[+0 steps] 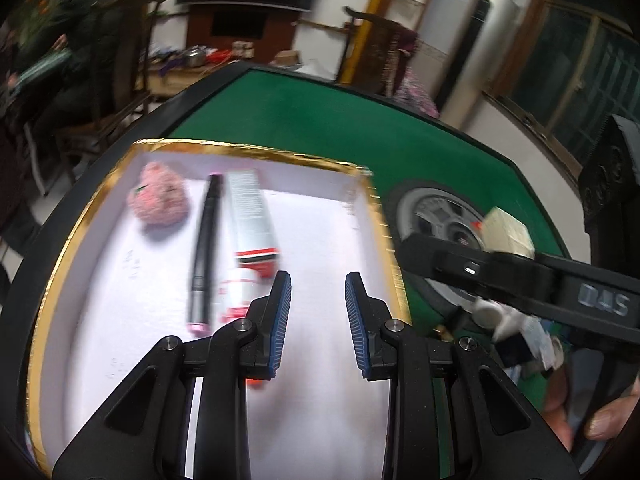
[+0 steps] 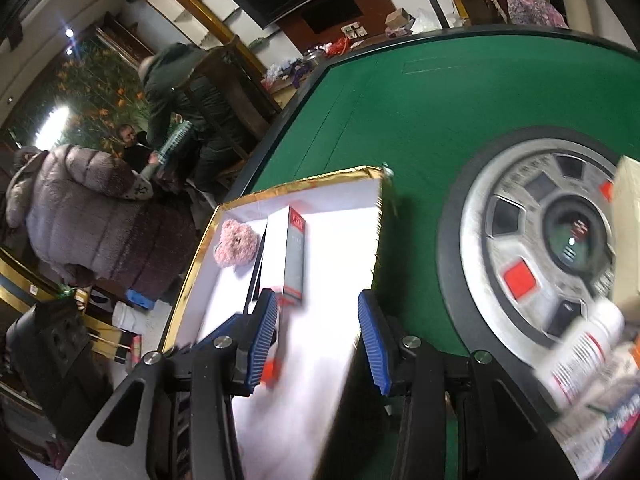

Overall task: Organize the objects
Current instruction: 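Open the right tool to drop the grey box while the left tool releases the bottle in the tray, then grasp the black gold-banded lipstick with the left tool while the right tool grasps the grey tape roll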

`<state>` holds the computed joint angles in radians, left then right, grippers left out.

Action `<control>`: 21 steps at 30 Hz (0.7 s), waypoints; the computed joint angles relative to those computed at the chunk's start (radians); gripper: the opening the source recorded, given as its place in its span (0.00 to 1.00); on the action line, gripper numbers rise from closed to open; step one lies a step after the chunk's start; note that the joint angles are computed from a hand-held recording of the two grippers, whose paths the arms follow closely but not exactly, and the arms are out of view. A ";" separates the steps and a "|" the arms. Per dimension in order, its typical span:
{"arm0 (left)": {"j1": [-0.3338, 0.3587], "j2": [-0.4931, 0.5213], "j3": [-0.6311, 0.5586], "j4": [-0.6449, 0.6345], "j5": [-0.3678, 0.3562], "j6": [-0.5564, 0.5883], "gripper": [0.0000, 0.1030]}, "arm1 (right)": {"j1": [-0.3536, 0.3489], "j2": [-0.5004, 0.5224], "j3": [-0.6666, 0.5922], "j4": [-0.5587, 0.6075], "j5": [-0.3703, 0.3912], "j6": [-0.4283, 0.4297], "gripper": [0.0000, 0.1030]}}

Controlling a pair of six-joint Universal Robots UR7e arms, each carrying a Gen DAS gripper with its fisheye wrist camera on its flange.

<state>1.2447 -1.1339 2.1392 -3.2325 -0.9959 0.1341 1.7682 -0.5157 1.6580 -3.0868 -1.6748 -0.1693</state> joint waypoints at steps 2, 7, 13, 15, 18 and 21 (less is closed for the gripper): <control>-0.010 -0.002 0.009 0.004 -0.036 0.029 0.26 | -0.016 -0.052 0.084 -0.055 0.034 -0.020 0.41; -0.051 0.010 0.009 0.107 -0.051 0.056 0.26 | -0.068 -0.203 0.302 -0.201 0.075 -0.091 0.41; -0.126 0.065 0.004 0.218 0.037 0.121 0.26 | -0.147 -0.347 0.502 -0.356 0.101 -0.180 0.45; -0.136 0.089 -0.021 0.269 0.073 0.125 0.26 | -0.181 -0.388 0.547 -0.386 0.119 -0.211 0.45; -0.132 0.119 -0.070 0.349 0.111 0.114 0.26 | -0.224 -0.427 0.588 -0.420 0.127 -0.237 0.47; -0.127 0.149 -0.108 0.416 0.143 0.110 0.26 | -0.272 -0.458 0.612 -0.432 0.158 -0.220 0.47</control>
<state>1.1178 -0.9845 2.0317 -2.8167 -0.8529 0.2443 1.4957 -0.9733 2.2699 -3.5188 -1.5168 -0.3889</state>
